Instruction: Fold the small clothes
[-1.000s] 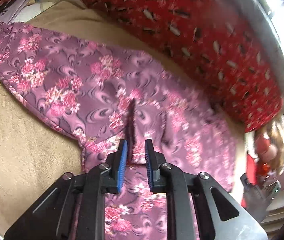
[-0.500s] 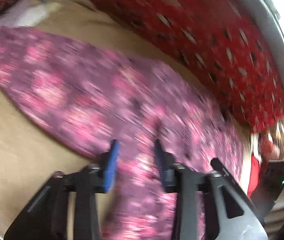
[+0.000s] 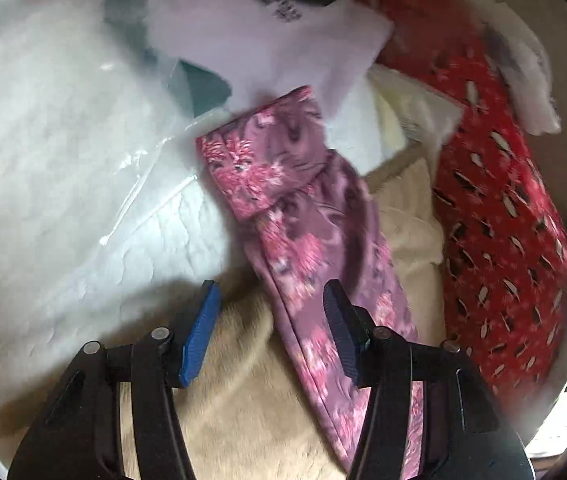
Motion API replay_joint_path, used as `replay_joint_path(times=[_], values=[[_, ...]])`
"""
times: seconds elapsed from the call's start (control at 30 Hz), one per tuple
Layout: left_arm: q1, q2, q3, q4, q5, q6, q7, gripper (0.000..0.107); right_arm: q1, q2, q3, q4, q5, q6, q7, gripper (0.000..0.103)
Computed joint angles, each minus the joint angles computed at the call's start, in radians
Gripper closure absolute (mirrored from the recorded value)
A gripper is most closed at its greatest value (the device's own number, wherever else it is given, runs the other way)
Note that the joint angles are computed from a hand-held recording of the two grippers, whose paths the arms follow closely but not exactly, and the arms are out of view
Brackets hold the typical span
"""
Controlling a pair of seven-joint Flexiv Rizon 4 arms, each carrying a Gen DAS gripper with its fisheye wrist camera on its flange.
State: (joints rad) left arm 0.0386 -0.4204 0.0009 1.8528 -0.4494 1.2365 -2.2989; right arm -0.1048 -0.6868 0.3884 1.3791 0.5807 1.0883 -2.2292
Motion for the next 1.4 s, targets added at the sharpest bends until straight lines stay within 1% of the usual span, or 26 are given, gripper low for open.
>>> replay_joint_path(times=[0.03, 0.07, 0.1, 0.13, 0.17, 0.2, 0.23, 0.3, 0.33, 0.4, 0.47, 0.57, 0.6, 0.7, 0.8, 0.83, 0.97, 1.0, 1.1, 1.13, 1.17, 1.23, 1.27, 1.33, 1.4], values=[[0.001, -0.018, -0.008, -0.012, -0.004, 0.009, 0.006, 0.054, 0.002, 0.000, -0.001, 0.002, 0.000, 0.005, -0.002, 0.064], [0.000, -0.021, 0.000, -0.018, 0.005, 0.011, 0.006, 0.054, 0.001, 0.000, 0.000, 0.002, -0.001, 0.004, -0.005, 0.064], [-0.017, -0.039, 0.020, -0.039, 0.033, 0.026, -0.015, 0.053, 0.003, 0.001, 0.000, 0.004, 0.000, 0.007, -0.004, 0.064], [-0.006, -0.043, 0.009, -0.042, 0.024, 0.043, -0.005, 0.054, -0.013, 0.008, 0.005, 0.007, 0.004, -0.004, -0.013, 0.064], [0.007, -0.054, -0.008, -0.046, 0.003, 0.065, 0.000, 0.063, -0.016, 0.009, 0.006, 0.007, 0.008, -0.007, -0.017, 0.063], [0.020, -0.061, -0.028, -0.042, -0.019, 0.086, 0.011, 0.088, -0.018, 0.008, 0.007, 0.006, 0.013, -0.011, -0.019, 0.063], [0.033, -0.070, -0.046, -0.046, -0.037, 0.087, 0.028, 0.097, -0.019, 0.008, 0.007, 0.003, 0.016, -0.015, -0.022, 0.063], [0.028, -0.070, -0.042, -0.047, -0.036, 0.091, 0.034, 0.102, -0.021, 0.009, 0.006, 0.002, 0.023, -0.019, -0.025, 0.063], [0.047, -0.047, -0.055, -0.014, -0.057, 0.109, 0.070, 0.103, -0.020, 0.009, 0.005, 0.001, 0.026, -0.021, -0.027, 0.063], [0.034, -0.024, -0.051, -0.003, -0.051, 0.135, 0.070, 0.104, -0.021, 0.008, 0.004, -0.003, 0.032, -0.028, -0.028, 0.063], [0.016, -0.002, -0.043, -0.003, -0.042, 0.138, 0.071, 0.104, -0.020, 0.009, 0.001, -0.005, 0.036, -0.033, -0.027, 0.063], [-0.039, 0.019, -0.003, -0.052, 0.024, 0.098, 0.049, 0.104, -0.005, 0.017, -0.021, -0.008, 0.018, -0.056, 0.002, 0.064], [-0.057, 0.026, 0.006, -0.070, 0.049, 0.086, 0.043, 0.104, 0.009, 0.026, -0.040, -0.007, -0.005, -0.072, 0.030, 0.064], [-0.100, 0.036, 0.012, -0.128, 0.106, 0.060, 0.033, 0.104, 0.022, 0.057, -0.068, 0.007, -0.050, -0.105, 0.065, 0.064], [-0.145, 0.022, 0.009, -0.217, 0.163, 0.015, 0.025, 0.104, -0.002, 0.093, -0.070, 0.039, -0.044, -0.081, 0.026, 0.064], [-0.156, 0.018, 0.006, -0.234, 0.175, 0.009, 0.024, 0.104, -0.008, 0.102, -0.076, 0.049, -0.048, -0.067, 0.009, 0.062], [-0.205, -0.038, -0.021, -0.363, 0.210, -0.046, 0.028, 0.104, -0.007, 0.110, -0.146, 0.088, -0.128, 0.020, 0.003, 0.061], [-0.215, -0.057, -0.036, -0.395, 0.208, -0.058, 0.036, 0.104, -0.010, 0.105, -0.172, 0.092, -0.153, 0.046, 0.025, 0.061], [-0.248, -0.122, -0.073, -0.490, 0.194, -0.087, 0.055, 0.104, -0.054, 0.077, -0.192, 0.075, -0.181, 0.062, 0.089, 0.059], [-0.263, -0.147, -0.079, -0.525, 0.193, -0.101, 0.057, 0.104, -0.078, 0.062, -0.189, 0.057, -0.179, 0.036, 0.120, 0.056], [-0.276, -0.173, -0.086, -0.554, 0.189, -0.113, 0.058, 0.104, -0.115, 0.047, -0.161, 0.034, -0.170, 0.006, 0.126, 0.056], [-0.300, -0.230, -0.110, -0.608, 0.170, -0.139, 0.062, 0.104, -0.230, 0.020, -0.059, -0.024, -0.028, -0.063, 0.022, 0.056], [-0.314, -0.266, -0.121, -0.639, 0.160, -0.160, 0.063, 0.104, -0.253, 0.013, -0.039, -0.035, -0.005, -0.079, 0.009, 0.056], [-0.336, -0.316, -0.134, -0.677, 0.145, -0.196, 0.063, 0.104, -0.255, 0.009, -0.042, -0.046, 0.030, -0.091, -0.014, 0.054], [-0.364, -0.371, -0.130, -0.725, 0.145, -0.250, 0.050, 0.103, -0.251, 0.011, -0.047, -0.044, 0.050, -0.093, -0.046, 0.050]])
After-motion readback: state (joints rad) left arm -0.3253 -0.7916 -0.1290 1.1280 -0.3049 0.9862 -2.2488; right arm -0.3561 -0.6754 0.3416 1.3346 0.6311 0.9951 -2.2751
